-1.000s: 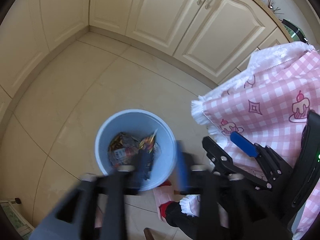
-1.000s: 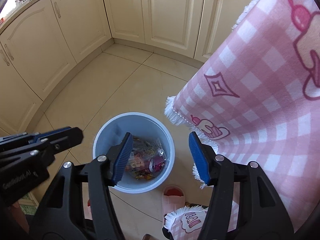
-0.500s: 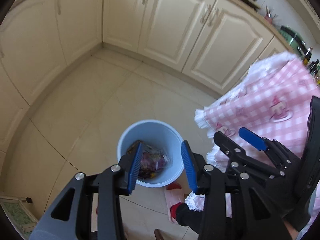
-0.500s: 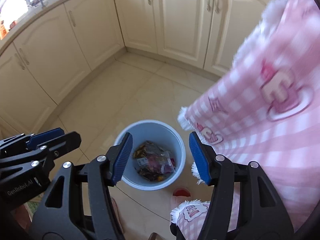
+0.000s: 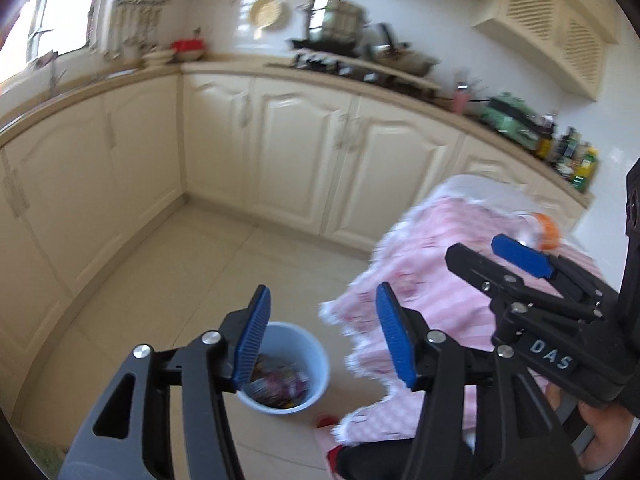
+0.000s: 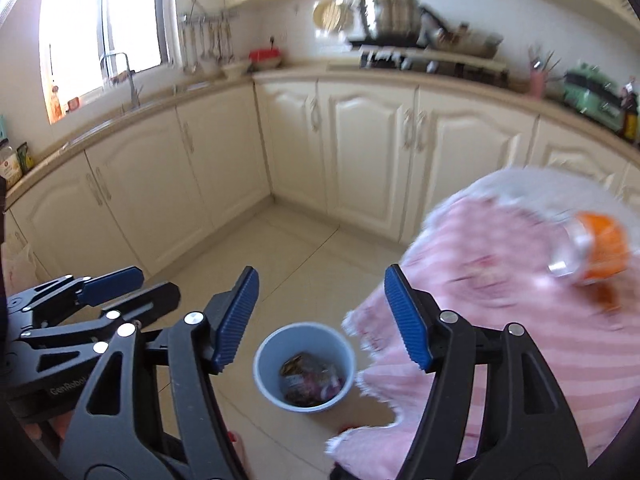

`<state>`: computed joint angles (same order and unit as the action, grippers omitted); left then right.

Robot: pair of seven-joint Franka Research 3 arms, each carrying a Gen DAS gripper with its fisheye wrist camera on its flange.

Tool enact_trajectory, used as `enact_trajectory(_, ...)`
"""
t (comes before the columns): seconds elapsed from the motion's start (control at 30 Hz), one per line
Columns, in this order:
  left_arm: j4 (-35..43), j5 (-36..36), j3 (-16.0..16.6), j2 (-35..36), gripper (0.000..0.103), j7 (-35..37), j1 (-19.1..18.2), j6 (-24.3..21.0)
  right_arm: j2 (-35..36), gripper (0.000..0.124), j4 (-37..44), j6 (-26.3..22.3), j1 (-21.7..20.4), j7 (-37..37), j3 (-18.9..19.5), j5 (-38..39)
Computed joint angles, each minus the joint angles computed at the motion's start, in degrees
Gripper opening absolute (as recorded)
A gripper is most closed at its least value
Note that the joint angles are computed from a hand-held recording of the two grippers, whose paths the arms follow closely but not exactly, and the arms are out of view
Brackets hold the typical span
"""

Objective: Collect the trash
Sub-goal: 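Move both tools back to the table and approach the orange peel with the right gripper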

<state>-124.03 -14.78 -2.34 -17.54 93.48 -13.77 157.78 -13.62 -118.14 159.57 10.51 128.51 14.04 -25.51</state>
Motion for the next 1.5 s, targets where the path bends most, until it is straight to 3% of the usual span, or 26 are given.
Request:
enact_trajectory(0.1, 2.24, -0.98, -1.13, 0.70, 0.056, 1.87, -2.54, -0.59, -6.97, 0.068, -4.87, -0.79, -1.49, -2.04, -1.79, 1.74)
enact_trajectory(0.27, 6.23, -2.19, -3.93, 3.73, 0.060, 2.82, -5.35, -1.27, -15.85, 0.070, -10.33, -4.43, -9.69, -3.18, -1.69, 2.04)
enact_trajectory(0.37, 9.32, -3.85, -5.39, 6.40, 0.061, 3.79, -6.77, -2.49, -18.80, 0.070, -12.92, -6.75, -12.30, -5.24, -2.52, 3.89)
enact_trajectory(0.6, 13.26, 0.00, -9.11, 10.31, 0.063, 2.14, -6.18, -4.52, -14.44, 0.070, -11.05, -13.97, -12.40, -14.17, -6.13, 10.65)
enact_trajectory(0.9, 18.02, 0.75, -10.75, 14.63, 0.065, 2.11, -5.23, -6.59, -5.41, 0.069, -5.11, -16.53, -10.38, -19.12, -9.42, 15.24)
enact_trajectory(0.97, 19.85, 1.65, -11.29, 16.10, 0.065, 1.73, -4.97, -7.03, -4.26, 0.055, -4.24, -16.93, -9.83, -20.65, -10.42, 16.61)
enact_trajectory(1.0, 20.72, 2.24, -11.60, 16.78, 0.065, 1.56, -4.89, -7.22, -4.51, 0.039, -4.42, -16.74, -10.03, -20.57, -10.35, 16.08)
enact_trajectory(1.1, 23.76, 4.21, -12.73, 19.01, 0.065, 2.22, -4.96, -8.16, -5.23, 0.036, -5.10, -16.39, -10.04, -21.93, -11.01, 16.64)
enact_trajectory(1.23, 28.86, 9.80, -14.27, 22.74, 0.065, 3.78, -5.94, -10.33, -8.90, 0.036, -8.46, -14.45, -12.88, -18.35, -10.43, 13.72)
enact_trajectory(1.5, 40.17, 33.24, -14.49, 31.73, 0.061, -0.02, -12.67, -14.21, -16.56, 0.036, -16.07, -8.23, -14.76, -19.18, -12.44, 21.31)
